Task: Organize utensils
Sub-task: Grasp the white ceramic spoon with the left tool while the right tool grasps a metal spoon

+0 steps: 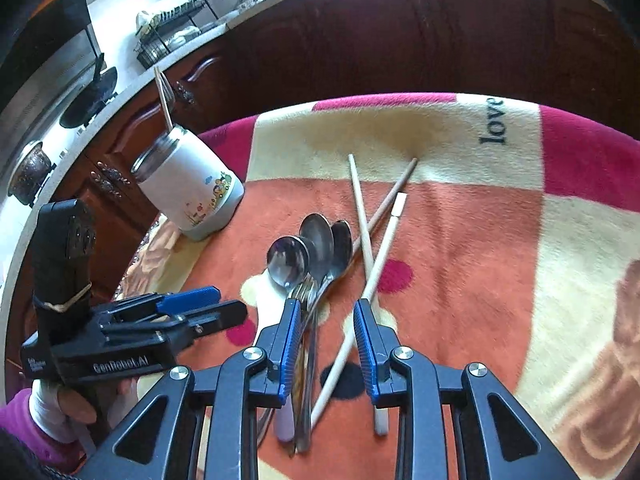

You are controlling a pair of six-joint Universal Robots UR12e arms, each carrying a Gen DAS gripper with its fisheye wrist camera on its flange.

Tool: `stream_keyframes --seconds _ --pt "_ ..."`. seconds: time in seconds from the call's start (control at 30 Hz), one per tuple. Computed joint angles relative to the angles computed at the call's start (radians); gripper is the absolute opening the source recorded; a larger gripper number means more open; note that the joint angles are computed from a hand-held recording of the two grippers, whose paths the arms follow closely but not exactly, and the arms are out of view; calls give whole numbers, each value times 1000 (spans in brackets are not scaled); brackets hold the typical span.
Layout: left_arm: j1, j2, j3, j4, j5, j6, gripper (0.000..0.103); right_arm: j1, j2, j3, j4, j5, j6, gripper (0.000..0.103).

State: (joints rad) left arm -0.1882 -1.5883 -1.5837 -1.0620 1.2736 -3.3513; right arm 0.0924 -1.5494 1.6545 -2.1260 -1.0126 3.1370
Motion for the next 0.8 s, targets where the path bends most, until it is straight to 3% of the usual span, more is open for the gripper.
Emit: stream_keyframes --seconds 0.13,0.43,0.77,0.8 --pt "4 -15 7 2 -7 11 58 2 23 -15 4 16 11 26" --pt "6 -40 41 -40 -11 79 37 17 81 -66 22 37 -29 25" --pt "8 -57 67 -80 -37 159 37 38 132 -117 58 24 -86 24" --pt "6 -59 69 -82 -34 169 37 36 135 -119 60 31 -87 19"
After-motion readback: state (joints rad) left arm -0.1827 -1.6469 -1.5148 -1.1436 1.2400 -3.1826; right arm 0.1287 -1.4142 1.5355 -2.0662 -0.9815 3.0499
